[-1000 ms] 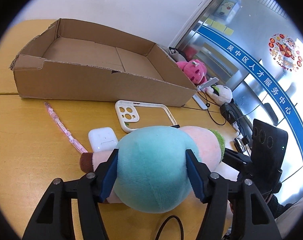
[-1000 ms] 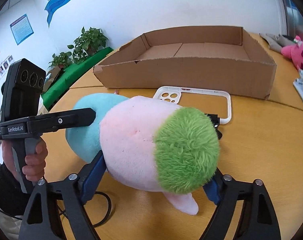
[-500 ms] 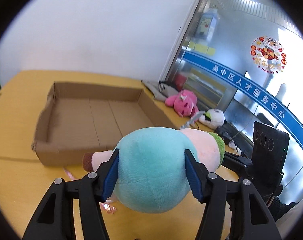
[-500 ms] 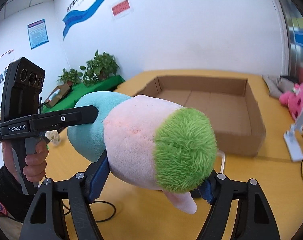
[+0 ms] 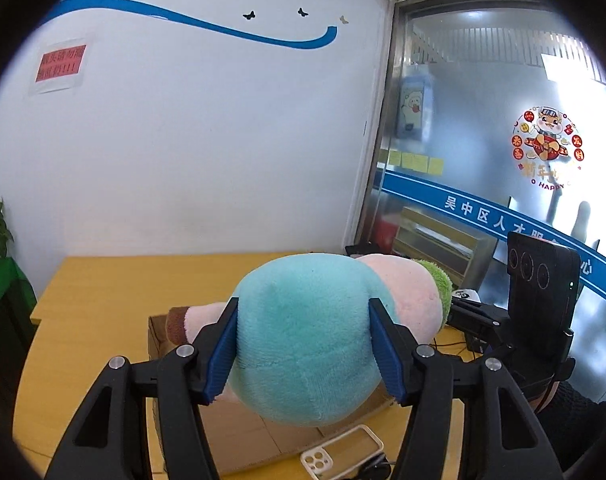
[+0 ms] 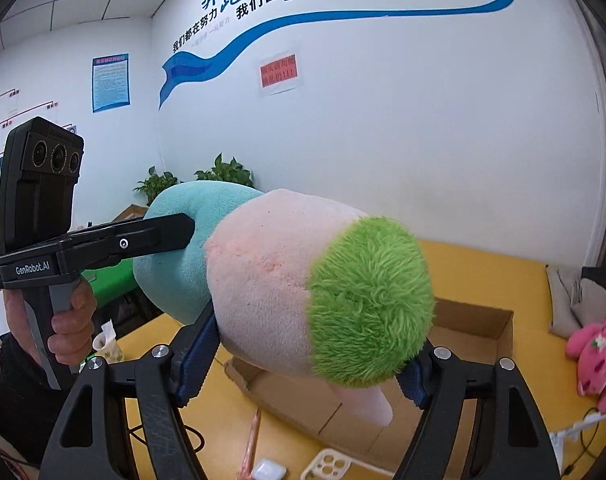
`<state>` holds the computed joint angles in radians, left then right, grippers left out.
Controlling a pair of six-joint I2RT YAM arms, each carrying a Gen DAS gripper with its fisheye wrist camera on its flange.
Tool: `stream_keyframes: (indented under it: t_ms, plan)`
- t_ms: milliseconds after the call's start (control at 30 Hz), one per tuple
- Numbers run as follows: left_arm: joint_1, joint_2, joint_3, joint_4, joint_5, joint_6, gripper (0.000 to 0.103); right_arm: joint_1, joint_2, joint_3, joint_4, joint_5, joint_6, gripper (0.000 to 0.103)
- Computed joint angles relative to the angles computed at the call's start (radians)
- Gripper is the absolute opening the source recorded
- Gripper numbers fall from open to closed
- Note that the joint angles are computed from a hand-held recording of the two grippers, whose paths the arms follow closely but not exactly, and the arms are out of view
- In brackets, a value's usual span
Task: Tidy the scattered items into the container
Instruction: 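Carry the plush toy in the right tool over the cardboard box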
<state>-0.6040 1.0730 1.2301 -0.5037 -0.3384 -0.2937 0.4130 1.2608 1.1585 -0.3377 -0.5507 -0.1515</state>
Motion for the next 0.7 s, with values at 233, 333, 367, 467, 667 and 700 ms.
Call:
stream_keyframes:
  t_ms: [233,333,367,467,667,700]
  plan:
    - [0.279,0.219,0.229,-0.030,0.268,0.068,0.060,0.033,0.323,0.362,-0.031,0.025,0.041,0.081]
    - [0.362,0.339,0.312,-0.042,0.343,0.080,0.060,0.035,0.476,0.507,-0.054,0.027,0.060,0.081]
    - [0.384,0.379,0.337,-0.043,0.363,0.079,0.060,0.034,0.524,0.559,-0.067,0.027,0.066,0.081]
    - [0.438,0.474,0.390,-0.038,0.410,0.074,0.060,0.031,0.687,0.735,-0.109,0.018,0.091,0.081]
    - [0.511,0.661,0.477,-0.039,0.466,0.065,0.060,0.031,0.961,0.997,-0.159,-0.007,0.125,0.081]
    - [0.519,0.696,0.488,-0.038,0.471,0.063,0.060,0.032,1.017,1.055,-0.175,-0.006,0.130,0.081]
